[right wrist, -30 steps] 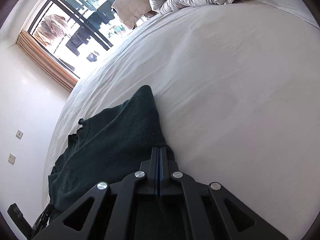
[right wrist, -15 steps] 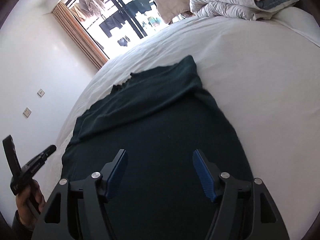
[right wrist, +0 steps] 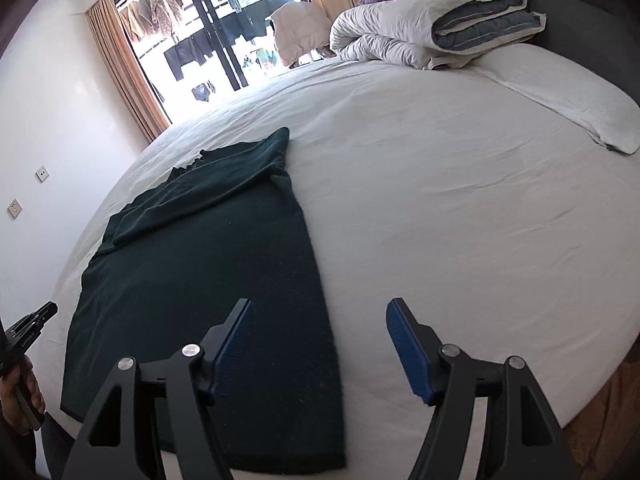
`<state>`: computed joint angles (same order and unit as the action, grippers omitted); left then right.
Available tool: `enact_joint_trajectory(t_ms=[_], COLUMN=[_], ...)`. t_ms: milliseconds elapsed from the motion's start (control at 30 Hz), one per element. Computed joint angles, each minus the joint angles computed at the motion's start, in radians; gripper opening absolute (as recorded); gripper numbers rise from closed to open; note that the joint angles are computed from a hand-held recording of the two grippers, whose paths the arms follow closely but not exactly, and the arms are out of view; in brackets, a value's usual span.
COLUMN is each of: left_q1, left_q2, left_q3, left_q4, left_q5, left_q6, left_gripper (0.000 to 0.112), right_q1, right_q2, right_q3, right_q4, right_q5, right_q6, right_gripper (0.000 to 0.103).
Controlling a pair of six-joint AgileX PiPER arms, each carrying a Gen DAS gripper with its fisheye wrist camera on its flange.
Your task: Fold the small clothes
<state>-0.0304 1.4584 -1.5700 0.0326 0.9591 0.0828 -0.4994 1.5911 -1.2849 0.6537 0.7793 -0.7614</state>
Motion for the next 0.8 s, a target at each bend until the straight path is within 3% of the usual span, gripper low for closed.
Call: enact_joint_trajectory(t_ms=[167,300,333,400,433,533,633,800], left_q1=[0.111,0.237,0.265,0.299,0.318,0.319,0.289,0.345], left_q2=[-0.172,-0.274,-0.296,-0.322,-0.346,-0.414,-0.459,-0.508], left_q3=[0.230,0.353,0.381,0.422,0.453,0.530,0.592,0.674], left_q4=[-0.100,-0.225,-0.240,-0.249,-0.262,-0.242,-0.193,-0.301], left_q5=[-0.035,-0.039,-0.038,-0.038,-0.053,-0.121,-0.186,-0.235], left_q6=[0.163,0.332,0.368,0.424,0.467,0.573,0.651,0.959], left_gripper=[0.010,0.014,0.019,0.070,0.074,0.074,0.074,0.074], right_q1=[-0.083,-0.093,-0.095,-0.101,-0.100,-0.083,-0.099,-0.076], right_q2=[-0.069,-0.139,-0.156,-0.188,-0.198,-0.208,-0.197,-0.195], right_q3=[0.071,0.161,0.187,0.244,0.268,0.309,0.317,0.365], right_q4=[-0.035,-0.110,-0.109,-0.091,-0.091,-0.136,-0.094,-0.127], right_q5=[-0.010,-0.075,-0.093,-0.143,-0.172,-0.245,-0.241,-0.300], right_q6=[-0.086,-0.194,-0.247,-0.361,-0.403,-0.432,-0.497,-0.542], right_gripper=[0.070,0.070,0.070,0.070,0.070,0.070,0.070,0.070])
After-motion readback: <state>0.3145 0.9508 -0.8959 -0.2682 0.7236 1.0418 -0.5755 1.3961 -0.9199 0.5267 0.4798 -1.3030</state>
